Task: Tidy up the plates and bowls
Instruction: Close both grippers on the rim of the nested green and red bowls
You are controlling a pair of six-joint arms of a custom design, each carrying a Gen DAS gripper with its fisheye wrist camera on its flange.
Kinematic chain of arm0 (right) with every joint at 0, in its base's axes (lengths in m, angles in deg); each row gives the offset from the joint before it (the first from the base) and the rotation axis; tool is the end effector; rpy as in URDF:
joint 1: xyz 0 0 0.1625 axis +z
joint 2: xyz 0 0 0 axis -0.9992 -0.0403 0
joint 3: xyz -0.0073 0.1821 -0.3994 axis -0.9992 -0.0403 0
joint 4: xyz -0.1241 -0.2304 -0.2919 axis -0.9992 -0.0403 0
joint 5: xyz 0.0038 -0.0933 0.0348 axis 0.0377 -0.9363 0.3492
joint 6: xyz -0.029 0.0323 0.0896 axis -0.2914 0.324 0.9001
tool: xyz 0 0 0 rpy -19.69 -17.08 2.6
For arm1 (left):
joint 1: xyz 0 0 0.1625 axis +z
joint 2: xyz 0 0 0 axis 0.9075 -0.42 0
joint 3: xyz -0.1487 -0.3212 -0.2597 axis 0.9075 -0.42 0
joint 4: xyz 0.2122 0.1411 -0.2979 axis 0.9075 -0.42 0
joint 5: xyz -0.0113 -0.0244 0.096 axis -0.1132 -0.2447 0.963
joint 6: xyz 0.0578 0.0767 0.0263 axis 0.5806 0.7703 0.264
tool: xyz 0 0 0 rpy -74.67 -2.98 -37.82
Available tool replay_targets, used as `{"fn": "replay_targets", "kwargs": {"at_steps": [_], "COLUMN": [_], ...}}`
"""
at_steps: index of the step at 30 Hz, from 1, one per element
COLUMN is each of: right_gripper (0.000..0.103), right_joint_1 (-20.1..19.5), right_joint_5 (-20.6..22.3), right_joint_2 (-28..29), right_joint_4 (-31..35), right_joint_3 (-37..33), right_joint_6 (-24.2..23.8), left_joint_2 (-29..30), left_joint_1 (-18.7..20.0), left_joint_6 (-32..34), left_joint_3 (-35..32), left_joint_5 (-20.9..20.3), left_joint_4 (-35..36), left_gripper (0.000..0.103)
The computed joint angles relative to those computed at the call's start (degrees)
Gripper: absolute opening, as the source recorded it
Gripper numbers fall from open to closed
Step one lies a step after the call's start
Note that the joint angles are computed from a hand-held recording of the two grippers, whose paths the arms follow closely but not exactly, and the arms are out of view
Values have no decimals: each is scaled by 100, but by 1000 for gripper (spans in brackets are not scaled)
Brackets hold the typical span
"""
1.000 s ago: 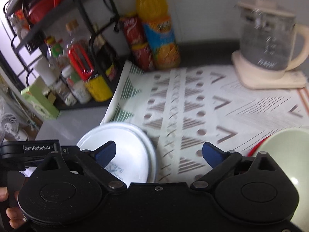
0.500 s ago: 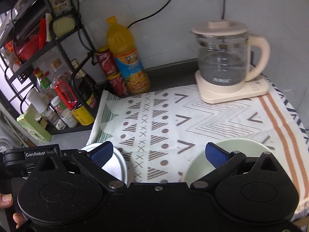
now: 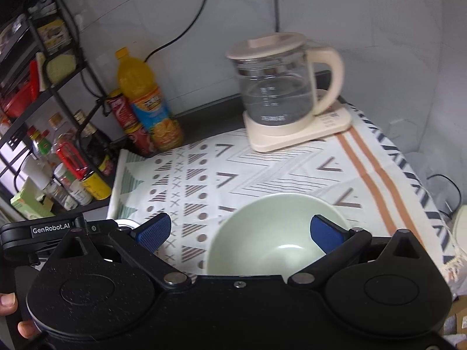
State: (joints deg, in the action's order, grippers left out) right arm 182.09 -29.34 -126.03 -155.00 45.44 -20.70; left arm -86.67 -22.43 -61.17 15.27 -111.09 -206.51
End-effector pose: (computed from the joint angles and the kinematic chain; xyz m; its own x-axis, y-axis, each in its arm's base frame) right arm 0.1565 -0.5939 0.2530 -0.8513 -0.3111 0.4225 -0.4912 0.7557 -0.4332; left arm -0.2820 -0.5559 0.1330 -0.7814 -0.4398 -0.4427 0.0151 0.6958 -0.7180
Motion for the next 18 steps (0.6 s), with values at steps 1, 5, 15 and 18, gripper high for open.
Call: {"fn": "replay_targets", "kwargs": {"at_steps": [1, 5, 15, 18], "right_gripper": [103, 103, 103, 103], "right_joint_1": [-24, -121, -350, -420], "right_joint_5": [-14, -75, -290, -344], "right_joint_2": [-28, -146, -352, -388], "right_joint_4": [-24, -125, -335, -373], "right_joint_3": [19, 104, 275, 309], "right_joint_6": [15, 33, 152, 229], "left_joint_2": [51, 259, 683, 783], "left_joint_1": [-1, -7, 36, 65], "left_joint_6": [85, 504, 1201, 1266], "left_joint_3": [-39, -169, -444, -528], "left_joint_5": [-26, -161, -594, -681], "left_joint_4": [-57, -415, -1032, -1043], "left_gripper": [85, 85, 85, 85]}}
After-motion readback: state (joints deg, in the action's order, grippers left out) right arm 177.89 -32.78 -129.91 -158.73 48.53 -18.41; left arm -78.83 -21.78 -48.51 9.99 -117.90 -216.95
